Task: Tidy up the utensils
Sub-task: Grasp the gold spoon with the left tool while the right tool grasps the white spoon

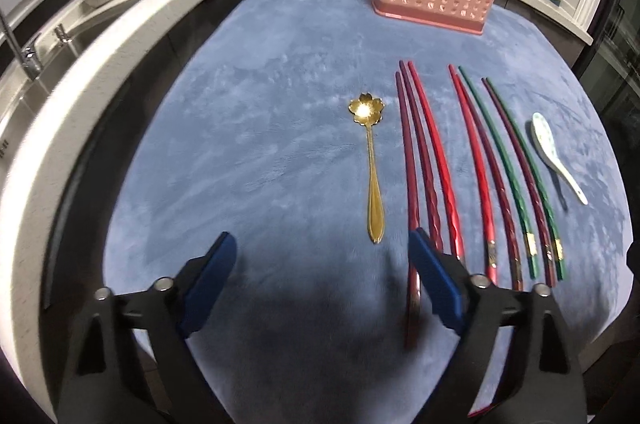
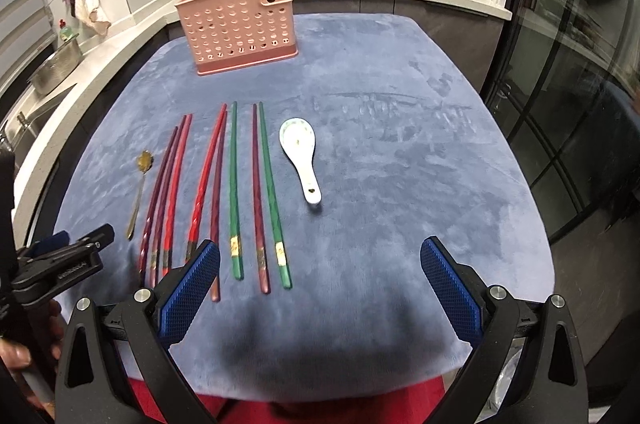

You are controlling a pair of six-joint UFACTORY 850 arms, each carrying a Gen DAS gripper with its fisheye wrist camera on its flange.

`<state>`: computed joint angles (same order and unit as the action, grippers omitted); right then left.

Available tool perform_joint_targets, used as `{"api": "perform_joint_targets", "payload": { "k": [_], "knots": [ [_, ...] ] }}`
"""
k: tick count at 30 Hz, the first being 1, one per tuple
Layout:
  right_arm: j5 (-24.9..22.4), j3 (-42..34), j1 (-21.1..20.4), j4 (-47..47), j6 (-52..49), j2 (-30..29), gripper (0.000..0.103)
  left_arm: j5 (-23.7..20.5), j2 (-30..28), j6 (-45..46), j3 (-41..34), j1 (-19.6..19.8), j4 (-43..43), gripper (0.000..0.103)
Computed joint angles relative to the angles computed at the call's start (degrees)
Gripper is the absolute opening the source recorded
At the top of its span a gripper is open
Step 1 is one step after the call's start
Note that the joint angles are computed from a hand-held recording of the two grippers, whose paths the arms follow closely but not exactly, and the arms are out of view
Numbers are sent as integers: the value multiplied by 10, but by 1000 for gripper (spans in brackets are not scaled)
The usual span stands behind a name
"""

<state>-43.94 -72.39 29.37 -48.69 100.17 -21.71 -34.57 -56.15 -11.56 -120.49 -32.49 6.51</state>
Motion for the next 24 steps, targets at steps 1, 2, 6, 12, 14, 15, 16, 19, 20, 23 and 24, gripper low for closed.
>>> {"api": "perform_joint_targets", "payload": {
  "k": [1, 2, 6, 12, 14, 15, 16, 19, 20, 23, 24],
  "knots": [
    [4, -4, -5, 3, -5, -5, 96, -10, -14, 6, -20, 0, -6, 76],
    [7, -7, -9, 4, -8, -9, 96, -23, -30, 14, -42, 1, -16, 70],
    [17, -19, -23, 6, -24, -23, 96, -57, -69, 49, -97, 6, -64, 62],
    [43, -26, -42, 0, -34, -37, 90, -54, -85, 61, -117, 4, -66, 52],
    [55, -30, -51, 1, -36, -42, 86, -48, -84, 74, -115, 5, -79, 33],
    [64, -29, -55, 2, -37, -43, 82, -52, -88, 82, -124, 6, -86, 29],
    [77, -29, -61, 2, -36, -44, 80, -55, -89, 90, -127, 7, -97, 22],
    [104, -28, -75, -3, -32, -48, 71, -58, -87, 115, -124, 10, -128, 11],
    [111, -29, -78, -3, -32, -50, 69, -56, -85, 119, -120, 10, -131, 10],
    [143, -28, -92, -2, -38, -56, 53, -55, -87, 125, -123, 6, -133, 10],
    [150, -29, -95, 4, -43, -58, 45, -56, -87, 124, -123, 5, -132, 10]
  ]
}}
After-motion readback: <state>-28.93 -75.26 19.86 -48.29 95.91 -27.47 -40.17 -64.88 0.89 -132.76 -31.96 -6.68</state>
